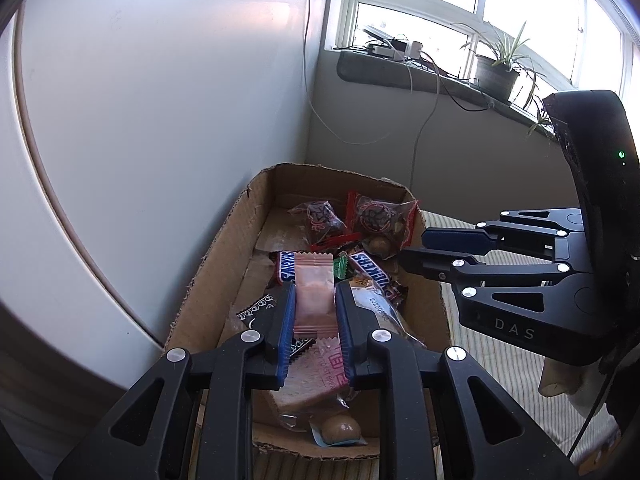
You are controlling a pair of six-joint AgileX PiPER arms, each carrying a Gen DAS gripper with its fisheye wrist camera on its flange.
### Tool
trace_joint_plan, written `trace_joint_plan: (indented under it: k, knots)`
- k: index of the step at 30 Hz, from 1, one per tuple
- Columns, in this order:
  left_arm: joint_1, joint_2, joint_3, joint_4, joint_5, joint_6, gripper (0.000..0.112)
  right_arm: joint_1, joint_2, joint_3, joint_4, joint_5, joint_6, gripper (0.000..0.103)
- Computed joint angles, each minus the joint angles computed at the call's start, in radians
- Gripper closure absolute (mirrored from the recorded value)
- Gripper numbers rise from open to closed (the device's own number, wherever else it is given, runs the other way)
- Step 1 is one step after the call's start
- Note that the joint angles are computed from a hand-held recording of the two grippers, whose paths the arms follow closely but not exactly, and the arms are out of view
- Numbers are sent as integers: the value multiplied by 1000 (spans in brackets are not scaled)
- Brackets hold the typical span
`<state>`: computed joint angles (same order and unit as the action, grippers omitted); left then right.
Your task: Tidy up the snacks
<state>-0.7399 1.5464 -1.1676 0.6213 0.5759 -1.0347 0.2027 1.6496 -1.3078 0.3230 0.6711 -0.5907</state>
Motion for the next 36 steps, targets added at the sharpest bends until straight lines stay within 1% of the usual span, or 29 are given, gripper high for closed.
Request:
trace_joint_plan:
  k: [1,2,3,4,5,6,7,10,12,14,16,17,22,30,36]
  knots:
    - [-1,-1,0,2,3,-2,89,-1,-2,1,0,-3,-2,70]
    - [-4,-2,1,8,8,-8,85,-2,-5,3,-1,-5,-3,68]
    - [-6,-2,1,14,12,-12,77,-2,-8,5,-4,-8,-2,63]
    - [-9,-3,3,25,18,-22,65,-2,-12,9,-4,-14,-4,56]
    - [-10,-5,5,34,21,-33,60,-3,-17,15,-3,-23,-6,52]
    - [-11,-7,9,41,20,-42,54,-3,-22,19,-7,-30,-1,46]
    - [-13,-8,11,58,25,-64,54,-4,-25,22,-6,-35,-1,39]
    - [-12,-8,16,68,35,-91,51,-4,-32,33,-15,-49,10,33]
    - [-13,-8,16,67,39,-90,51,-6,-35,40,-21,-55,13,28]
    - [-16,-5,12,71,47,-90,50,-7,-38,46,-30,-59,22,27]
    - [-20,-6,10,72,59,-99,43,-10,-41,47,-33,-55,31,27]
    - [-22,-7,9,74,65,-107,42,-11,-43,49,-32,-55,35,27]
    - [-26,-26,13,78,88,-133,42,-25,-67,70,1,-51,21,26]
    - [-62,-56,31,129,124,-204,41,-65,-125,101,79,-44,-31,26]
    - [-115,-69,27,190,175,-272,41,-75,-209,167,115,-83,-65,26]
